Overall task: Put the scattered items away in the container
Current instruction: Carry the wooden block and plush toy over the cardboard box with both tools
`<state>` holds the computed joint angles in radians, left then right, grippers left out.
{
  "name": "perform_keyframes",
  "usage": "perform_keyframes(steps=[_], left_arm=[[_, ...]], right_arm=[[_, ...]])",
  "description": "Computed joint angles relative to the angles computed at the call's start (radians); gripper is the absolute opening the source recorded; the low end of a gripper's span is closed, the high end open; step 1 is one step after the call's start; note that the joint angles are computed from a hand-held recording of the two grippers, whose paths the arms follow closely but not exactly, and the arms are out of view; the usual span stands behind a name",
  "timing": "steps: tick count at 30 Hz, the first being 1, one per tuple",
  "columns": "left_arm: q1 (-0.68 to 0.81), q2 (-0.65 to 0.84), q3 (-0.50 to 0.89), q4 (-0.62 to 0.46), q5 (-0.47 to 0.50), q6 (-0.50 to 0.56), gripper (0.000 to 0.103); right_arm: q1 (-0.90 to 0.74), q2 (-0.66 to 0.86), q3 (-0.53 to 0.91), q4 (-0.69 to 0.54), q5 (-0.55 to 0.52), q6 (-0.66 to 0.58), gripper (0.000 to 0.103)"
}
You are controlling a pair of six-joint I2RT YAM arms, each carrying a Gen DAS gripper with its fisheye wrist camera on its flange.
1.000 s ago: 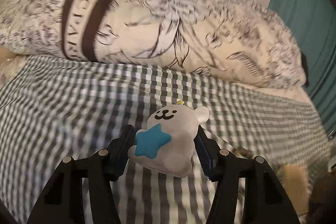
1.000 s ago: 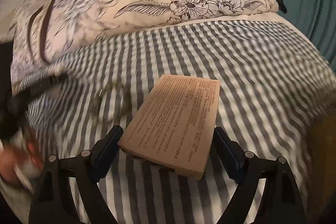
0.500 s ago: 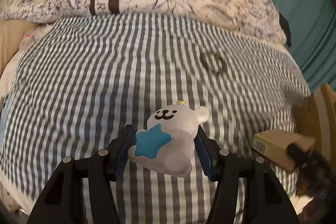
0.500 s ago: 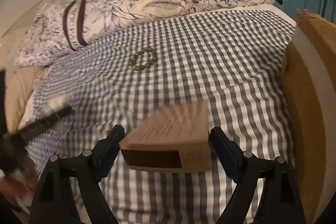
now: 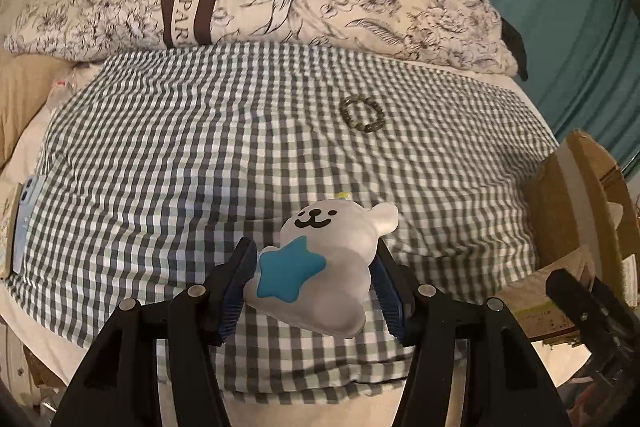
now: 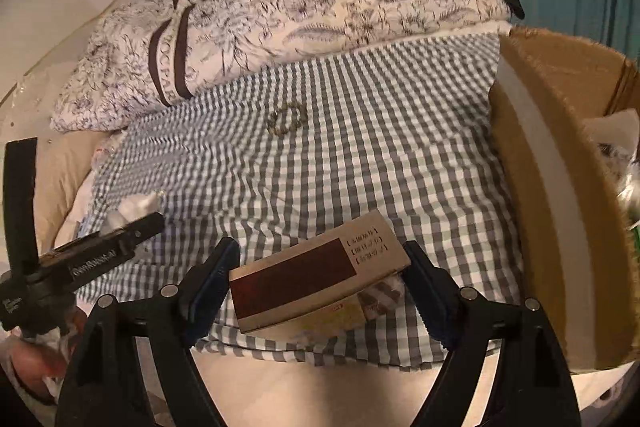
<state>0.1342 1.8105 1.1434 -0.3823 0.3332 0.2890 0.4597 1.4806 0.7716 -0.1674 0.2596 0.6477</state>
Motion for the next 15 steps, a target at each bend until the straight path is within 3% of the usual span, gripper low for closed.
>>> perform_keyframes(steps=[9,15], left_arm=[[-0.127,-0.166,0.003,-0.077,0.029,-0.022,0.058],[-0.338,-0.248,0.014,-0.089,0.027,-0.095,0.058]], right_arm=[[-0.003,-0.259,0.040,-0.150,0.081,-0.065,0.082],[-0.088,-0.456,0.093,-0.333,0.170,-0.129,0.082]])
